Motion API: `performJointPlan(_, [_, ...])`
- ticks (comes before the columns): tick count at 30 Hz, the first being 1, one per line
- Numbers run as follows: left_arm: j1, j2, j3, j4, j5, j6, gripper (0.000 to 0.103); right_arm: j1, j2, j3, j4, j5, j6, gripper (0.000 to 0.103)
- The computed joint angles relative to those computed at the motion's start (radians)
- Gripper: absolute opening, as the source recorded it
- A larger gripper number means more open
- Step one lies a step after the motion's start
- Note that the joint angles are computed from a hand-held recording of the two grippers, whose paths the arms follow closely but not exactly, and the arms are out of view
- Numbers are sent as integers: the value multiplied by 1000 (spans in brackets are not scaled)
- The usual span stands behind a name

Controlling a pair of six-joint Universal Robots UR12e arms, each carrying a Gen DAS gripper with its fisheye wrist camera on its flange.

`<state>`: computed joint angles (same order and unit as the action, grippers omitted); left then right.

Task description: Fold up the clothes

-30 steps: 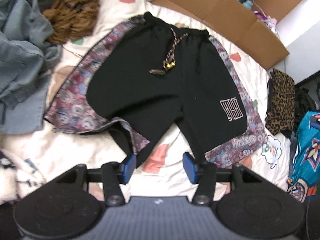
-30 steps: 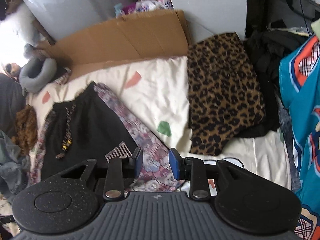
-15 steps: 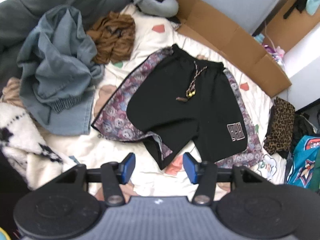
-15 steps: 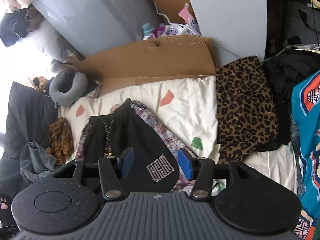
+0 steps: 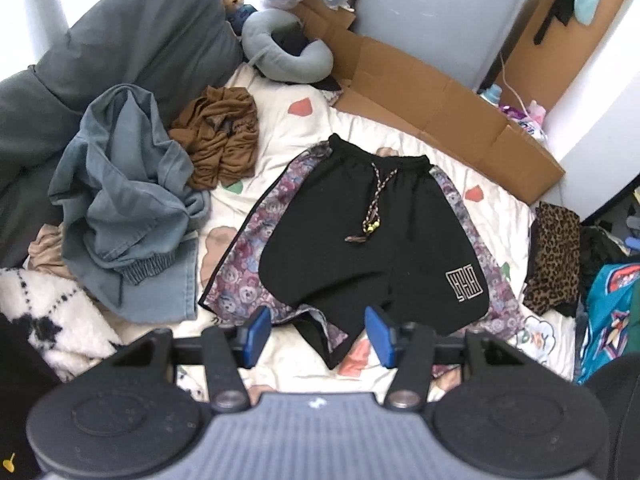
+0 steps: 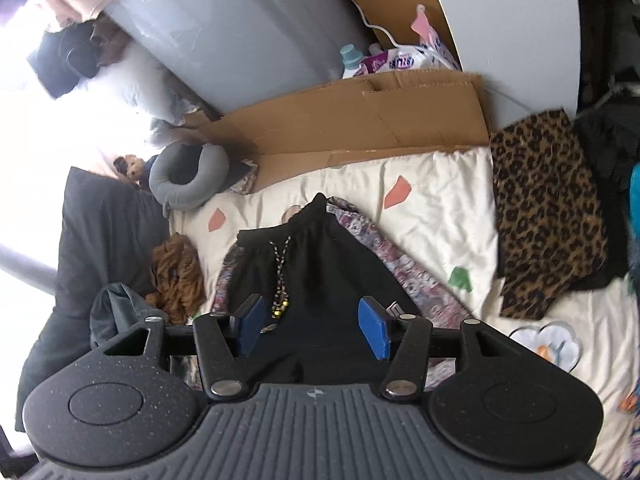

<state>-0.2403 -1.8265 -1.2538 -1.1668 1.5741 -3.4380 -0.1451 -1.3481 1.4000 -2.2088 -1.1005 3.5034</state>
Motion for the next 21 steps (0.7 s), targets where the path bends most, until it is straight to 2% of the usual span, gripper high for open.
performJointPlan(3, [-2,-19,35,-25,8,15,55,22,-5,13,-18,0,10,59])
performJointPlan(7, [4,-43,63,-15,8,39,57,63,1,20,-31,-34,8,59])
performJointPlan(9, [13,-49,62,2,-9,41,61,80,8,18,-35,-49,18,59])
performJointPlan(14, [33,-75,69,-2,-16,89,61,117,30,23,-83,-82,86,59])
performJointPlan(21, [65,-104,48,22,-27,85,61,161,53,47,-149,-135,127,59])
